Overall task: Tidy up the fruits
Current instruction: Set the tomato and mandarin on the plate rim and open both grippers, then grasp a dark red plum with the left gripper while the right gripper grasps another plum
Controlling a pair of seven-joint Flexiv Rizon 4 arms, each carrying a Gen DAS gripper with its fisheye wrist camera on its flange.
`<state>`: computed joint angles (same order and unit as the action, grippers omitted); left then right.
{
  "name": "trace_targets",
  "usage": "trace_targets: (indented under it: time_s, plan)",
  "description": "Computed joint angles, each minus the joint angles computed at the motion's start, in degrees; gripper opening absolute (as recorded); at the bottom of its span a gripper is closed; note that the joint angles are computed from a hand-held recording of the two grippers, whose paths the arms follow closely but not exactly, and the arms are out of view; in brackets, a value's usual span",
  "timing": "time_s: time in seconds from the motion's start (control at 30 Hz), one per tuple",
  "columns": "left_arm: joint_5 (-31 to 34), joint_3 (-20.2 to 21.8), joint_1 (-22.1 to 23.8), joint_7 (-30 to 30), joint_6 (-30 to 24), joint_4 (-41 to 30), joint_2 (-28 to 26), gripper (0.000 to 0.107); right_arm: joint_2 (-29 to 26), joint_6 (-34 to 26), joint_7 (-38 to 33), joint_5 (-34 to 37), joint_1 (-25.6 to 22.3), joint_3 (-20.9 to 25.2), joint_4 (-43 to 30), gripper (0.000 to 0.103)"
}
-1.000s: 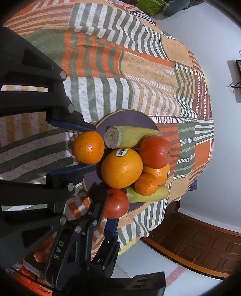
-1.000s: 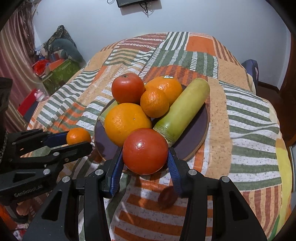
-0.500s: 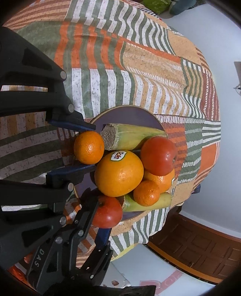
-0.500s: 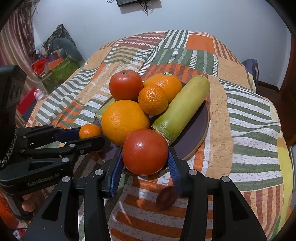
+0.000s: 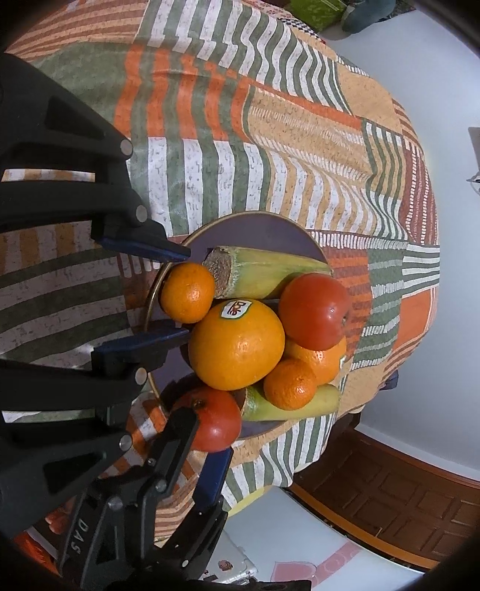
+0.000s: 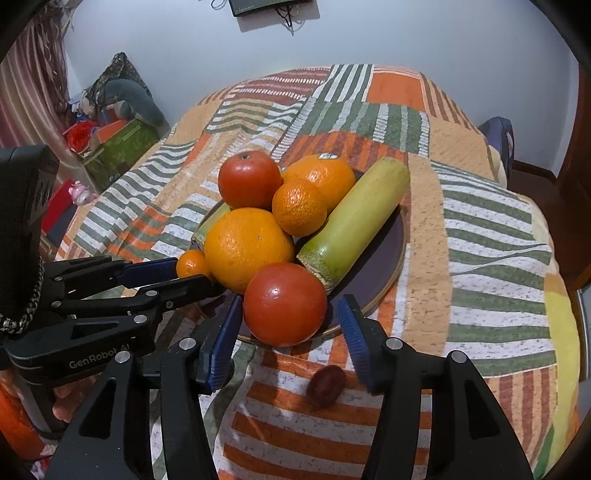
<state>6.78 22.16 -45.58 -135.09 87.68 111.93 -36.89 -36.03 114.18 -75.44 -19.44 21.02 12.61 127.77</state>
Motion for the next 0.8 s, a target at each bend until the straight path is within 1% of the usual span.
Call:
trace_targets:
  time_s: [0.1, 0.2, 0.27, 0.33, 0.4, 0.43, 0.53, 0.67, 0.73, 0.8]
  plan:
    - [0.7, 2.0, -2.1, -1.2, -0.1, 0.6, 0.9, 0.037, 1.0, 0.8, -0.6, 0.8, 0.5, -0.7, 1.0, 0.051]
    - [2.0, 3.9, -4.2, -2.8, -0.5, 0.8, 1.8, 0.038, 2.0, 1.4, -1.0, 0.9, -0.1, -0.6, 1.9, 0.053]
    - [3.0, 5.3, -5.7, -4.3, -0.7, 1.0, 2.5, 0.040, 2.2, 1.2, -0.1, -1.2, -3.2, 1.5, 2.0, 0.056]
    - [4.3, 6.8, -7.3, -6.1, -1.0, 1.2, 3.1, 0.047, 2.6, 1.4, 1.1, -3.3, -6.1, 3.3, 2.5, 0.057]
    - [5.9, 8.5, -9.3, -8.4, -1.7, 1.3, 3.7, 0.051, 3.3, 2.3, 1.4, -3.7, -6.6, 3.1, 3.1, 0.057]
    - [6.7, 8.7, -9.6, -9.2, -2.1, 1.1, 3.9, 0.051, 3.8, 3.0, 1.3, -3.3, -6.2, 2.4, 3.6, 0.057]
    - [9.0, 8.1, -9.8, -10.8, -3.5, 0.9, 4.9, 0.052, 5.1, 4.4, 0.2, -1.5, -4.3, 0.2, 5.1, 0.059]
    - [11.7, 6.5, -9.2, -12.8, -5.0, 0.4, 5.6, 0.052, 5.7, 5.2, -1.4, 0.9, -2.7, -1.7, 6.5, 0.060]
    - [12.8, 5.3, -8.3, -13.9, -5.1, 0.3, 5.8, 0.052, 5.4, 5.2, -2.1, 1.8, -2.2, -2.3, 7.0, 0.060]
    - [13.5, 3.1, -6.5, -14.2, -5.0, 0.2, 5.8, 0.052, 5.2, 5.0, -2.7, 2.6, -1.8, -2.7, 7.2, 0.060]
